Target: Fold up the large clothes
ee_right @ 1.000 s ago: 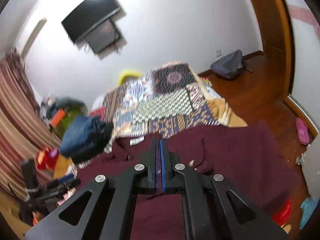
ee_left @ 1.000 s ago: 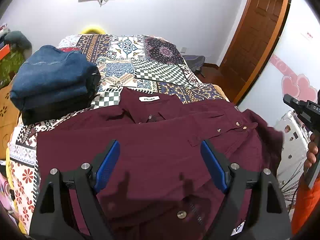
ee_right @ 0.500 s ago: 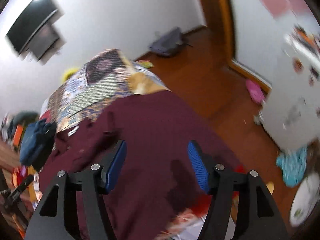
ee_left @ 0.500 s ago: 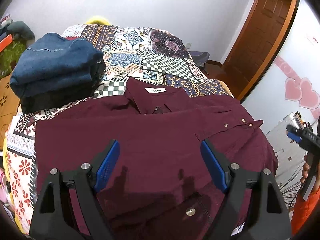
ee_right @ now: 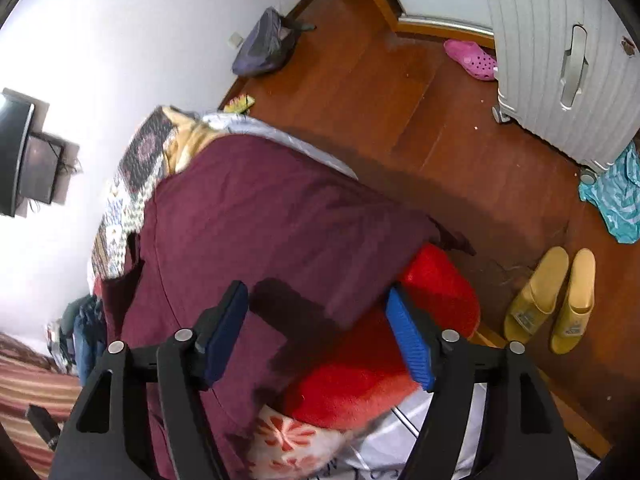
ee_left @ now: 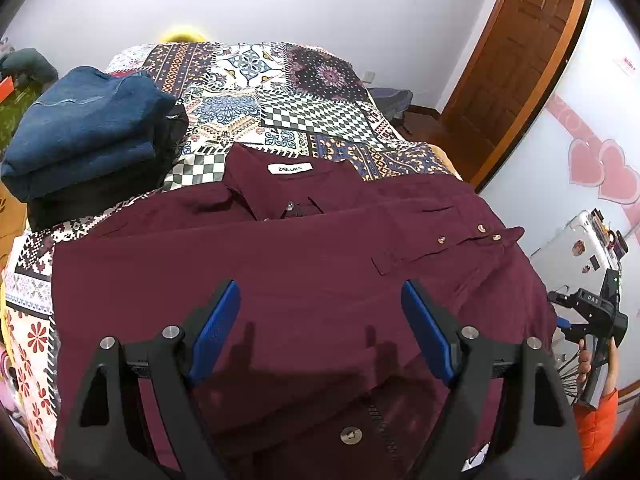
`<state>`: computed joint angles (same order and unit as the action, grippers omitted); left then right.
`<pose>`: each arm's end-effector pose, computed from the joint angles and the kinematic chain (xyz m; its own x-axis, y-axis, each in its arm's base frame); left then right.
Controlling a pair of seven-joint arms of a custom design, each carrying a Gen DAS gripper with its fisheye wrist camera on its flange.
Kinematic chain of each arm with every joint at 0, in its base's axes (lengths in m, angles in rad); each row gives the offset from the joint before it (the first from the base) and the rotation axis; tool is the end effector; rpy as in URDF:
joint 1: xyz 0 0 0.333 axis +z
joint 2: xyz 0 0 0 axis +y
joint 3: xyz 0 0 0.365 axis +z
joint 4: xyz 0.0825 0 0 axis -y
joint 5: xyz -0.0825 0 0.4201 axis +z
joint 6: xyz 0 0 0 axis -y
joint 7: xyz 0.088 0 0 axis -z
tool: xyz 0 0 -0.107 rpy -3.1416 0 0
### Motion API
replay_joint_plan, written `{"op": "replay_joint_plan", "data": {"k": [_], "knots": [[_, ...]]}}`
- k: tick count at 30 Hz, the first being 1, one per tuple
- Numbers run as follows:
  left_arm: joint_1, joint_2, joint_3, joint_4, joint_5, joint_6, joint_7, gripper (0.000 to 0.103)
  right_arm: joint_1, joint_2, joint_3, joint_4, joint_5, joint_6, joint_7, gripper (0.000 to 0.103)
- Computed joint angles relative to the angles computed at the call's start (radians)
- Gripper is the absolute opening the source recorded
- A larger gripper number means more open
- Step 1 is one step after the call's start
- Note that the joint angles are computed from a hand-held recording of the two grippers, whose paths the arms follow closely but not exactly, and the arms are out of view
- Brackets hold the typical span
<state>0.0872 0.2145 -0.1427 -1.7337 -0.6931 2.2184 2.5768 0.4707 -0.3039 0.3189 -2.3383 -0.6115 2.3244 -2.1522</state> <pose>0.6932 -0.0511 0.5233 -0.6824 -0.6962 0.2226 -0.6628 0.4611 -0.5899 0.3532 0.3556 0.5104 -0.8053 -0.2043 -0.5566 -0.0965 0.9714 -0.2169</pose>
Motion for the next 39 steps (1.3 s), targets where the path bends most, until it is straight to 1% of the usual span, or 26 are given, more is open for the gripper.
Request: {"op": "replay_joint_plan", "data": {"k": [3,5,6,7,8,9,10,11,12,16,18,20,22,24,26,27,29,30,32,33,35,36,37,38,39], "knots": [[-0.005,-0.002,-0.001,-0.003,0.011,0.008,-0.006,0.082,-0.012,0.002,-0.006,-0.001,-0.014,-0.023,0.001,0.068],[-0.006,-0.002,-0.001,-0.002,0.013,0.005,-0.010,0.082,-0.018,0.004,-0.026,-0.010,-0.008,-0.014,-0.033,0.056],[-0.005,-0.005,-0.001,-0.003,0.010,0.006,-0.008,0.082,-0.019,-0.002,-0.027,-0.023,-0.005,-0.007,-0.028,0.043],[-0.005,-0.006,-0.001,-0.004,0.008,0.007,-0.005,0.082,-0.026,-0.002,-0.035,-0.034,0.002,0.009,-0.019,0.033],[-0.004,-0.008,-0.002,-0.006,0.003,0.009,0.000,0.082,-0.036,-0.007,-0.035,-0.046,-0.005,0.027,0.004,0.029],[-0.003,-0.010,-0.002,-0.007,0.000,0.012,0.005,0.082,-0.041,-0.009,-0.033,-0.049,-0.004,0.029,0.016,0.020],[-0.003,-0.013,-0.001,-0.010,-0.002,0.016,0.010,0.082,-0.044,-0.011,-0.031,-0.045,-0.003,0.022,0.019,0.016],[-0.003,-0.014,-0.001,-0.011,-0.004,0.018,0.013,0.082,-0.046,-0.007,-0.028,-0.025,-0.008,-0.001,0.002,0.010],[-0.002,-0.017,0.000,-0.013,-0.006,0.022,0.016,0.082,-0.049,0.001,-0.021,0.006,-0.022,-0.038,-0.018,0.009],[0.005,-0.024,0.003,-0.016,-0.025,0.029,0.038,0.082,-0.045,0.065,-0.007,0.187,-0.121,-0.175,-0.171,0.008],[0.009,-0.025,0.005,-0.013,-0.038,0.030,0.046,0.082,-0.034,0.115,-0.005,0.292,-0.186,-0.221,-0.255,0.008],[0.016,-0.024,0.007,-0.006,-0.056,0.021,0.051,0.082,-0.012,0.195,-0.006,0.430,-0.265,-0.262,-0.378,0.008],[0.025,-0.024,0.009,-0.001,-0.077,0.009,0.059,0.082,0.019,0.269,-0.016,0.537,-0.329,-0.263,-0.474,0.008],[0.031,-0.025,0.011,0.001,-0.093,0.002,0.068,0.082,0.058,0.371,-0.025,0.675,-0.359,-0.269,-0.613,0.008],[0.036,-0.026,0.013,0.001,-0.102,-0.002,0.076,0.082,0.085,0.455,-0.037,0.766,-0.340,-0.221,-0.715,0.008],[0.038,-0.026,0.014,0.002,-0.106,-0.004,0.080,0.082,0.093,0.479,-0.046,0.786,-0.315,-0.201,-0.747,0.008],[0.042,-0.024,0.017,0.003,-0.110,-0.009,0.082,0.082,0.106,0.542,-0.054,0.832,-0.228,-0.182,-0.816,0.012],[0.044,-0.023,0.018,0.004,-0.111,-0.013,0.081,0.082,0.108,0.550,-0.060,0.829,-0.187,-0.182,-0.841,0.013],[0.049,-0.019,0.021,0.008,-0.109,-0.022,0.081,0.082,0.121,0.579,-0.069,0.841,-0.101,-0.212,-0.875,0.014],[0.050,-0.017,0.022,0.008,-0.105,-0.024,0.079,0.082,0.125,0.574,-0.075,0.829,-0.067,-0.213,-0.882,0.015],[0.052,-0.015,0.023,0.007,-0.099,-0.026,0.078,0.082,0.128,0.549,-0.088,0.786,0.000,-0.180,-0.888,0.016],[0.053,-0.016,0.023,0.005,-0.097,-0.026,0.078,0.082,0.131,0.525,-0.099,0.754,0.017,-0.154,-0.883,0.021],[0.053,-0.017,0.024,0.002,-0.092,-0.023,0.077,0.082,0.139,0.495,-0.111,0.716,0.020,-0.124,-0.864,0.030],[0.052,-0.016,0.023,0.001,-0.089,-0.021,0.074,0.082,0.151,0.465,-0.124,0.687,0.012,-0.114,-0.842,0.035],[0.051,-0.016,0.023,0.000,-0.085,-0.020,0.071,0.082,0.159,0.443,-0.132,0.670,-0.001,-0.119,-0.825,0.047]]}}
